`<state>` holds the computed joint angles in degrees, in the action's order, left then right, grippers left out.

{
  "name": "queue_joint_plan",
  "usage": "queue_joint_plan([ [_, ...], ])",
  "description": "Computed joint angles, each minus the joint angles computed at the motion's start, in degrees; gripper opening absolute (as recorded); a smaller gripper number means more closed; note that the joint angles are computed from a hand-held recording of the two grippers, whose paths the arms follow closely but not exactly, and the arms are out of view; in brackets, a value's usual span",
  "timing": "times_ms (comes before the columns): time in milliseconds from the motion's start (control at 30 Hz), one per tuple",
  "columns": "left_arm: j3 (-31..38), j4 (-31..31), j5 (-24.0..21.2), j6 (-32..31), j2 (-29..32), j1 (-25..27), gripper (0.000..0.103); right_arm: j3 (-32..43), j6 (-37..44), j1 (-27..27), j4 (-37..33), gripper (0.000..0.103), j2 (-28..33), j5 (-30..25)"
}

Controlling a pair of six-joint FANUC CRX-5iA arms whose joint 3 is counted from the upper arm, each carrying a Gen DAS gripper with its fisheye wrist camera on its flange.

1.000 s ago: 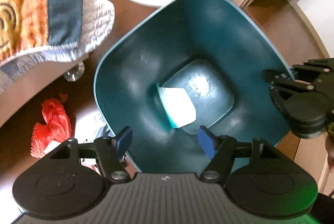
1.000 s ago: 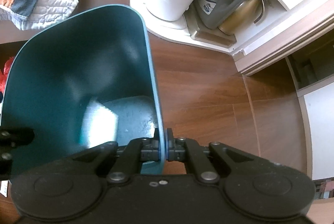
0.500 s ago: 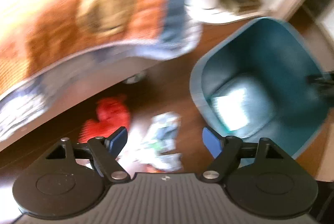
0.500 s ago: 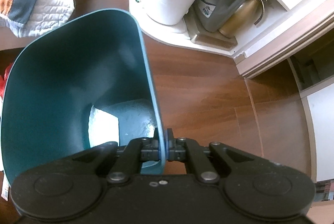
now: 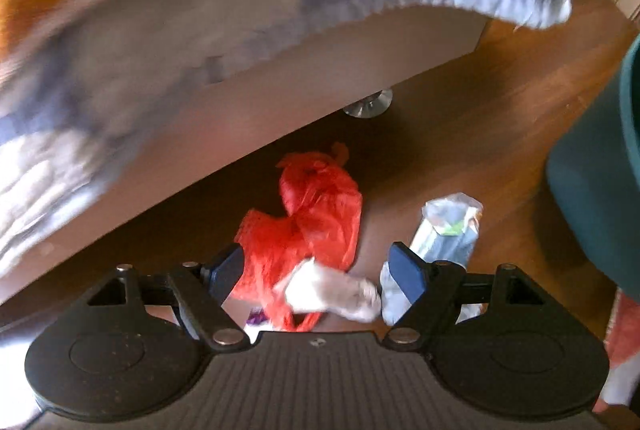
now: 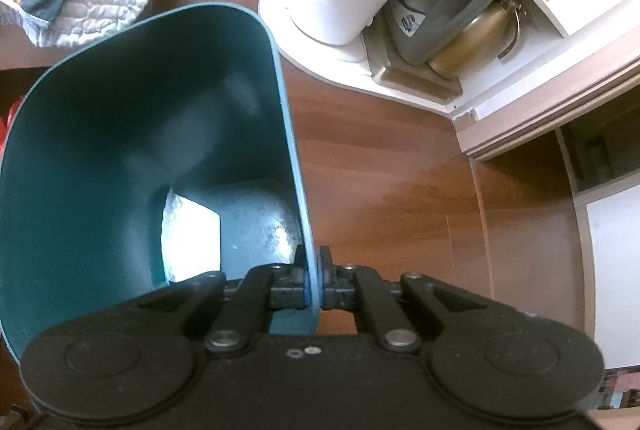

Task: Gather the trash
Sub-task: 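Reach the left tool to the red plastic bag and grasp it, then carry the red plastic bag into the wastebasket with the left tool and release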

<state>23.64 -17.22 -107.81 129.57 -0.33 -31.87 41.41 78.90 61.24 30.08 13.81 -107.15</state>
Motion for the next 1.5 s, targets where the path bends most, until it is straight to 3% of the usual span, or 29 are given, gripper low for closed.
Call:
queue_joint_plan([
  [200, -4.6, -0.3, 5.2, -1.3, 2.8, 0.7, 0.079, 1.7, 1.5, -0.7, -0.5, 0.004, 1.7, -1.7],
  [433, -13.0, 3.0, 11.5, 1.1, 2.5, 5.3, 0.079, 2.9, 4.1, -1.0, -1.5, 0.004, 3.7, -3.4],
  [767, -18.5, 4.6, 14.4, 0.7, 3.2, 8.6, 0.079, 3.4, 5.1, -1.0, -1.3, 0.003, 5.5, -4.0],
  [800, -18.5, 4.3, 14.4, 0.5, 3.2, 8.2, 0.077, 3.6, 4.9, -0.9, -1.1, 0.003, 5.8, -4.2],
  [867, -18.0, 3.2, 14.0, 0.3, 3.3, 7.3, 0.061, 3.8, 4.8, -0.9, -1.0, 0.003, 5.9, -3.9],
  [933, -17.6, 2.9, 13.2, -0.2, 3.6, 6.9, 0.037, 3.4, 4.6, -0.7, -0.9, 0.003, 5.7, -3.6],
  [1033, -16.5, 2.5, 11.5, 0.6, 3.8, 6.5, 0.02, 3.3, 4.3, -0.8, -1.0, 0.003, 5.5, -3.6],
  [1300, -11.7, 2.7, 6.3, 2.7, 2.6, 2.8, 0.016, 3.1, 3.6, -1.1, -1.2, 0.004, 5.2, -3.1],
  [1500, -3.3, 2.6, 0.9, 2.8, 2.3, 1.0, 0.016, 3.2, 1.6, -2.2, -2.3, 0.004, 4.9, -3.3],
])
